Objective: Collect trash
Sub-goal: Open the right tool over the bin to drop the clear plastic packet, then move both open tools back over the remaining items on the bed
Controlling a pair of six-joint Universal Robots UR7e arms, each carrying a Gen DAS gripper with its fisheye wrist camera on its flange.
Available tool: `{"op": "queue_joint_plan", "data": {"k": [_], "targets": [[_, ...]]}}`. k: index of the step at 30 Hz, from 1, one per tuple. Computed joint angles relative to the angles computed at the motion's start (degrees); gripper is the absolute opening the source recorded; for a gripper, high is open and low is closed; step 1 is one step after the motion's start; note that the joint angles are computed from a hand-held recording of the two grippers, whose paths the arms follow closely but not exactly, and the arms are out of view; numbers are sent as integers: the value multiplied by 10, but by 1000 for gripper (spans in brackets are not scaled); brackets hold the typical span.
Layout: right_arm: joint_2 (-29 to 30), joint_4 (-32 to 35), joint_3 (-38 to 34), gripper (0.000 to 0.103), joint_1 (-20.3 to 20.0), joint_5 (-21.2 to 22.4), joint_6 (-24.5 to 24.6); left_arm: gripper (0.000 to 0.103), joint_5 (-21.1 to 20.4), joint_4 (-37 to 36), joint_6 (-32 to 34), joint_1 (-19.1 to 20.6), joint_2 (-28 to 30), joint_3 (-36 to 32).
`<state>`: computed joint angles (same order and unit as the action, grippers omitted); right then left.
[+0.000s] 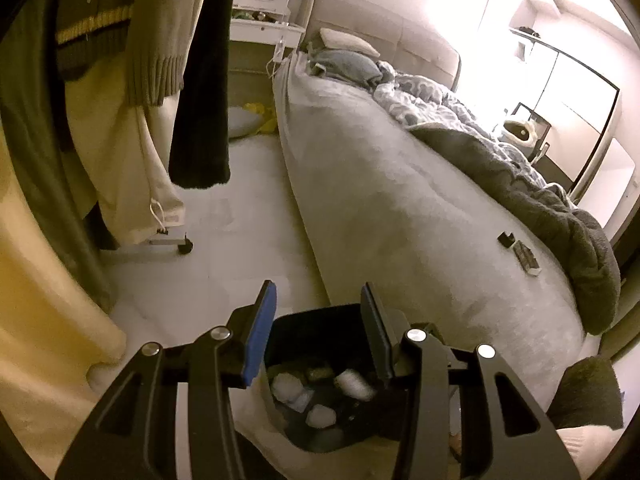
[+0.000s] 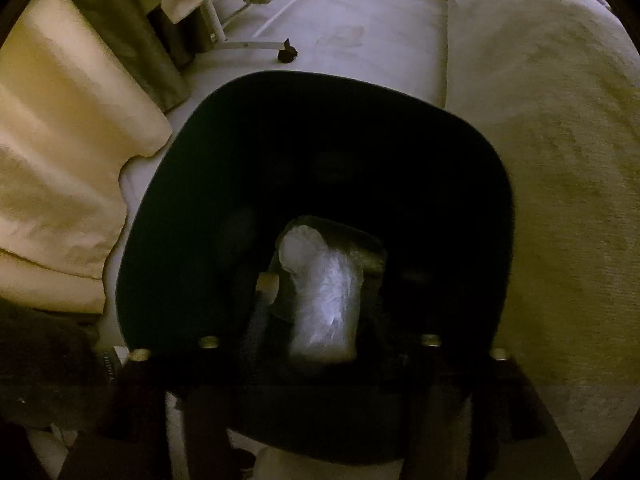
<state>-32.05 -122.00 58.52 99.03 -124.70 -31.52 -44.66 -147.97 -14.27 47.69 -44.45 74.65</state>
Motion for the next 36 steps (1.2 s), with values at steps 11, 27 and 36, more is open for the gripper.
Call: {"op": "queue_joint_plan", "data": {"k": [11, 27, 36], "targets": [[-8, -35, 2, 85, 9, 26, -9, 53, 28, -35, 52, -20, 4, -14], [-38, -118, -12, 97, 30, 64, -49, 89, 44, -124, 169, -53, 42, -64], [-62, -178, -18, 98, 23, 51, -80, 96, 42, -122, 188, -58, 86, -120]]}}
